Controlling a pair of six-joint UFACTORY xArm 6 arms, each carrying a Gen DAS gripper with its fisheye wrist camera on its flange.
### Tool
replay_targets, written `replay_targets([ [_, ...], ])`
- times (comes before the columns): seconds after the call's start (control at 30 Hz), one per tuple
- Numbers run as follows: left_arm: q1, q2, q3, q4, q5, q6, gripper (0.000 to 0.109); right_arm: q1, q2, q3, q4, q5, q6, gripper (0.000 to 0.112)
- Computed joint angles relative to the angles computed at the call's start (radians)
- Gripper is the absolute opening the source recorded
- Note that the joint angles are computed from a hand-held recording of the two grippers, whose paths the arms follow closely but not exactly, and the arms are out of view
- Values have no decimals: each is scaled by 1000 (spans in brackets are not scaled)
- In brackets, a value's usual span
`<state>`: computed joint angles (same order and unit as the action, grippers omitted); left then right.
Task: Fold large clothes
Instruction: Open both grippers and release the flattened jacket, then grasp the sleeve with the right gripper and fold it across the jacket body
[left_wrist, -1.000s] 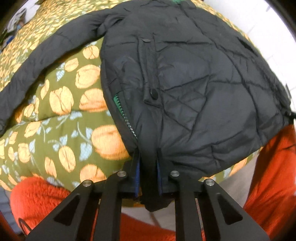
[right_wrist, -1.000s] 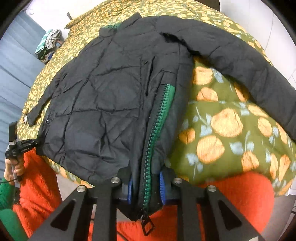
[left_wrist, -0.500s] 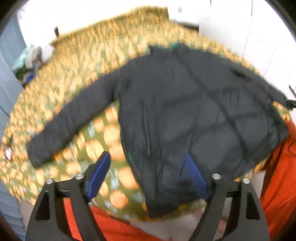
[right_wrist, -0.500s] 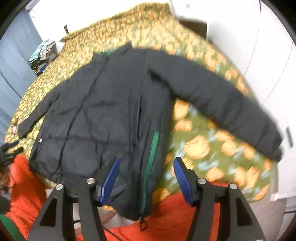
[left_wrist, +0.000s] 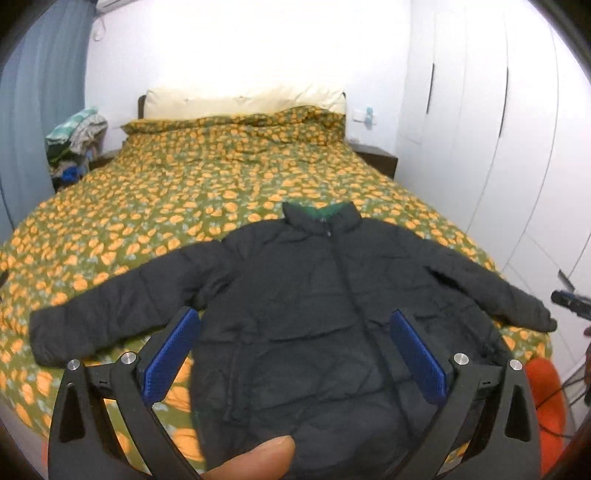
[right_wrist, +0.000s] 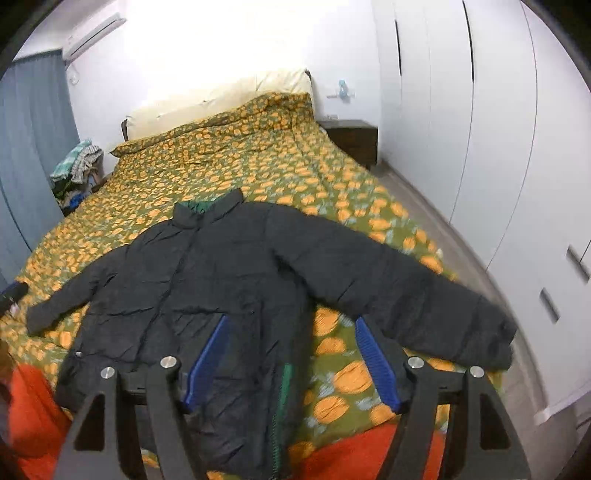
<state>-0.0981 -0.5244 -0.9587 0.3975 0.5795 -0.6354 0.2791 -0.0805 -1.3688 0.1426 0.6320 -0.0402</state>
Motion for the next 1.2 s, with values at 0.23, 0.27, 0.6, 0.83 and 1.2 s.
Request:
replay_targets([
  [0.23, -36, 25, -2, 2, 71, -32, 103, 15, -16, 33, -92, 14, 114, 72],
  [0.27, -35, 34, -11, -12, 84, -17, 103, 17, -10, 30, -112, 15, 130, 72],
  [0.6, -10, 113, -89, -17, 146, -13, 103, 6, 2, 34, -153, -28, 180, 72],
  [0.83, 7, 152, -104, -159, 117, 53, 103, -114, -3, 117, 111, -93, 190, 72],
  [1.2, -26, 204, -145, -138, 195, 26, 103, -348, 88, 202, 670, -118, 185, 72],
])
